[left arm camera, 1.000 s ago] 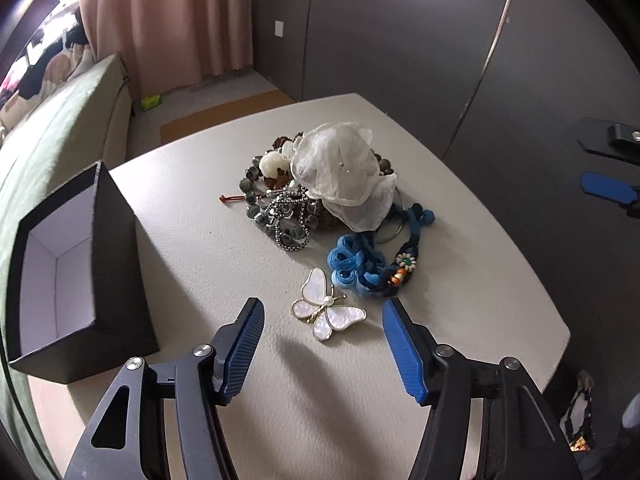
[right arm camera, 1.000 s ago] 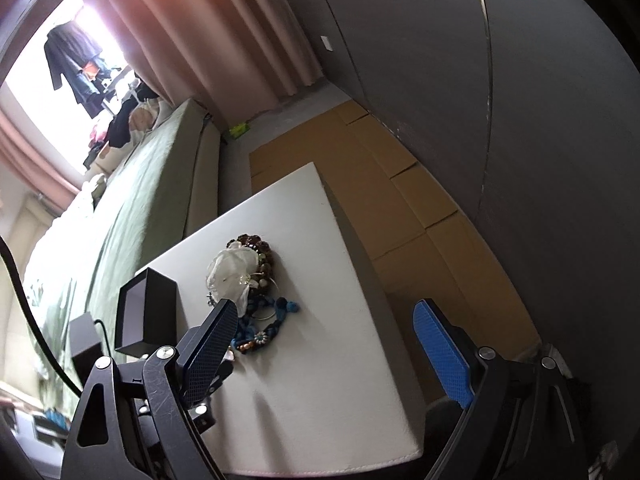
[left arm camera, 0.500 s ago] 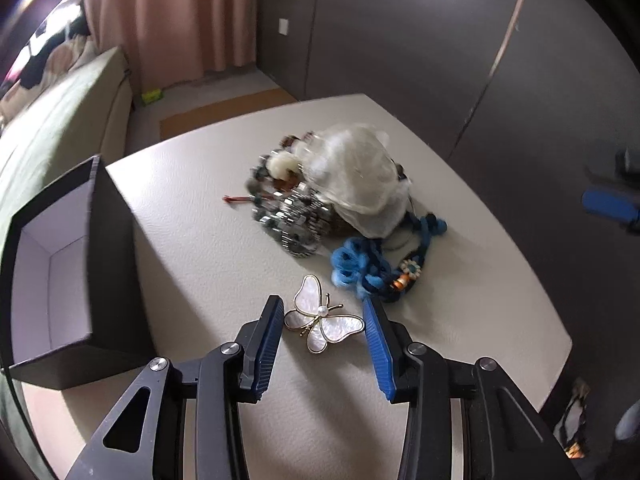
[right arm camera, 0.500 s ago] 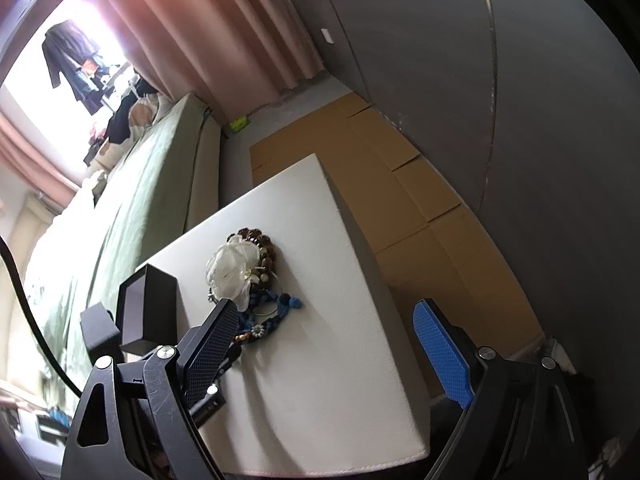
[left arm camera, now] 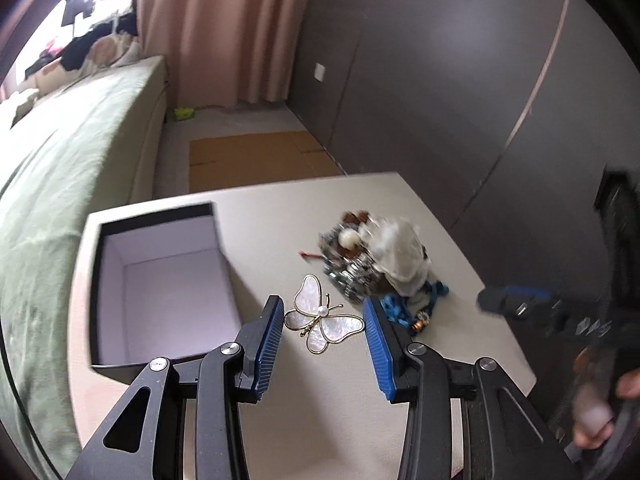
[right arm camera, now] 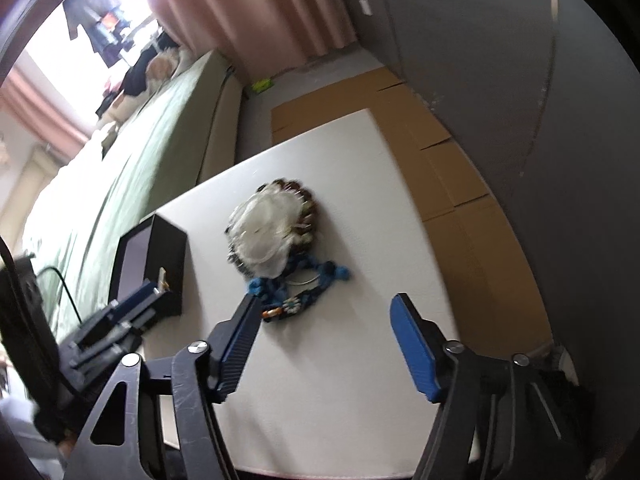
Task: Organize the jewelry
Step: 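Drop the butterfly brooch into the black box with the left gripper while the right gripper grasps the blue bracelet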
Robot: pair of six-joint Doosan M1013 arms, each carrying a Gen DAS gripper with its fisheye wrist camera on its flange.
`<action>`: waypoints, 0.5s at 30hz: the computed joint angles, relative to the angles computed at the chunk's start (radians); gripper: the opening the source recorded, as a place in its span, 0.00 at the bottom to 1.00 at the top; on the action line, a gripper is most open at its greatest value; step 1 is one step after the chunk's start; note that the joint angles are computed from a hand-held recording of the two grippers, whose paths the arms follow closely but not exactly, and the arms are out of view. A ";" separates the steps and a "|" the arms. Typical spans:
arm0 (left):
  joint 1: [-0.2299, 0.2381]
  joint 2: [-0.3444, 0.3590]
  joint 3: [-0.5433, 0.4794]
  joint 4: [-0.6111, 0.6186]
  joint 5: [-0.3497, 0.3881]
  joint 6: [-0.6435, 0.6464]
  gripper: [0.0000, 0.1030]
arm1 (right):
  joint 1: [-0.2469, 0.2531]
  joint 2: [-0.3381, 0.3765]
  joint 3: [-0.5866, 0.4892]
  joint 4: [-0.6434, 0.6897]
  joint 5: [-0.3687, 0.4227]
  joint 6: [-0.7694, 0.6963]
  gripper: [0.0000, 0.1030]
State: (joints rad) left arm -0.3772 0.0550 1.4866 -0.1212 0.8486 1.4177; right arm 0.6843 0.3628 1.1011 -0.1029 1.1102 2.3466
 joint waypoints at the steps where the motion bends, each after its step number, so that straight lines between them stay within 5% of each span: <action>1: 0.006 -0.003 0.000 -0.003 -0.004 -0.004 0.41 | 0.003 0.007 -0.008 -0.003 0.009 -0.007 0.64; 15: 0.094 -0.036 0.014 0.020 -0.007 -0.110 0.41 | 0.069 0.124 -0.150 -0.101 0.117 -0.169 0.62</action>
State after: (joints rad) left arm -0.2837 0.0190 1.5008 -0.1017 0.8417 1.3072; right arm 0.7532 0.4864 0.9507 -0.2039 1.2274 2.1781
